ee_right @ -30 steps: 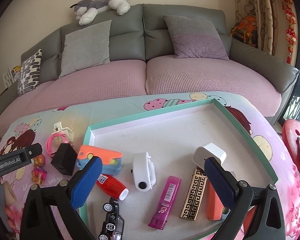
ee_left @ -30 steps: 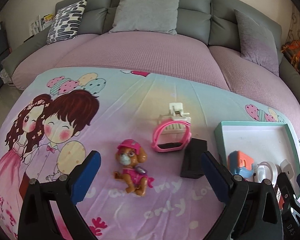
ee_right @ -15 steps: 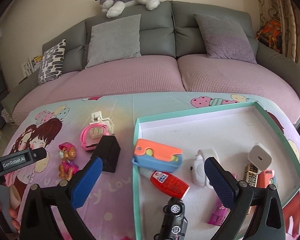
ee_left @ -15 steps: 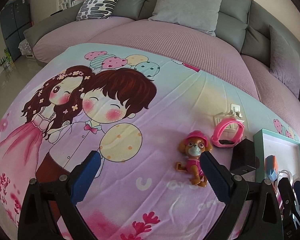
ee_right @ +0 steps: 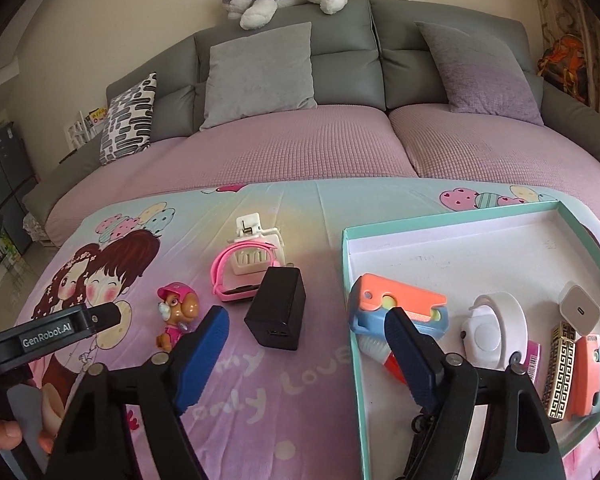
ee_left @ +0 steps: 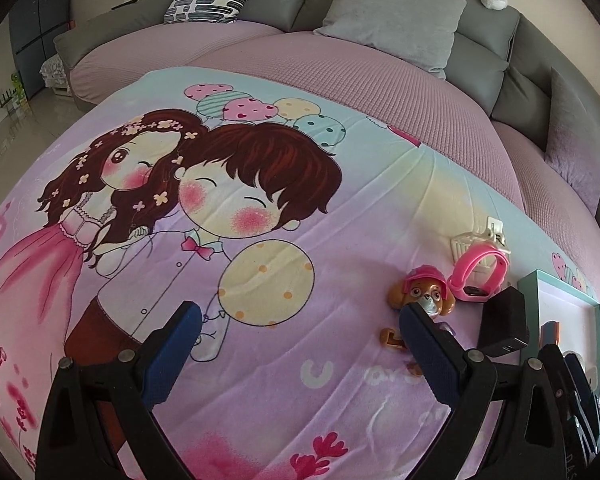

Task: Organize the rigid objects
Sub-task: 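Move both tools back toward the toy dog figure and black charger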

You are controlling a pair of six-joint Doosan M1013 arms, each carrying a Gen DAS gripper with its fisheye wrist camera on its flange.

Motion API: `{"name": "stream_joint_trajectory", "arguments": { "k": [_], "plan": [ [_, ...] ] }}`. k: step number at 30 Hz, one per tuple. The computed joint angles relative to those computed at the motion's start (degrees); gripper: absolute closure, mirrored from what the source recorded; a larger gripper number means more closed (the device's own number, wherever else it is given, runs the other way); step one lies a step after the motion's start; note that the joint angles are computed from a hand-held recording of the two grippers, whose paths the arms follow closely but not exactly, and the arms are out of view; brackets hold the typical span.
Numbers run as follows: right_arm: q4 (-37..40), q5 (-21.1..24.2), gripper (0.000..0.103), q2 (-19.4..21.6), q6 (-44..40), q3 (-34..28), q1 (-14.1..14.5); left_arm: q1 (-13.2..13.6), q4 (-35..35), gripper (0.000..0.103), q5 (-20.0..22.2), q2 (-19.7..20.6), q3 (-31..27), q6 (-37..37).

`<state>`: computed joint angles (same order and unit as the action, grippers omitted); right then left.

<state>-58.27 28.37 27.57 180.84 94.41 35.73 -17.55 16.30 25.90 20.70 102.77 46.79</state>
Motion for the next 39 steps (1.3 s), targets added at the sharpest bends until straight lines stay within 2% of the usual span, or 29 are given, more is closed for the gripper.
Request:
{"name": "stream_joint_trajectory", "arguments": {
  "k": [9,15,17,21,23,28,34,39],
  "plan": [
    [-0.49,-1.2,0.024,0.91,1.64,-0.69,0.11,-0.81,-6.29,0.004,0.24,1.79,-1.34,9.63],
    [-1.41,-1.64,0.035,1.28,2.38,-0.99,0.12,-1.04,-8.26,0.004,0.53,2.07,-1.73,13.81],
    [-1.9,-2.16,0.044,1.27,2.98,-0.95,0.03,-1.17,-8.32,0.004,0.28,2.12,-1.78,15.15],
    [-2.18,-2.97,0.047,1.3,3.57,-0.88,-0.18,-1.24,-10.3,0.004,-0.15,2.43,-2.03,18.49],
    [-1.73,-2.95,0.053,1.44,3.33,-1.03,-0.27,-1.33,-10.85,0.004,-0.36,2.7,-2.24,19.53],
    [-0.94,-3.26,0.055,1.66,3.21,-1.13,-0.55,-1.22,-12.86,0.004,-0.69,3.61,-2.98,21.79],
    [0.09,-3.74,0.056,1.97,2.01,-1.39,-0.71,-1.38,-10.26,0.004,-0.66,3.83,-3.24,18.66],
    [1.87,-3.48,0.056,2.46,-0.52,-1.97,-0.7,-1.36,-2.03,0.004,1.6,3.68,-3.32,8.48]
  ]
}}
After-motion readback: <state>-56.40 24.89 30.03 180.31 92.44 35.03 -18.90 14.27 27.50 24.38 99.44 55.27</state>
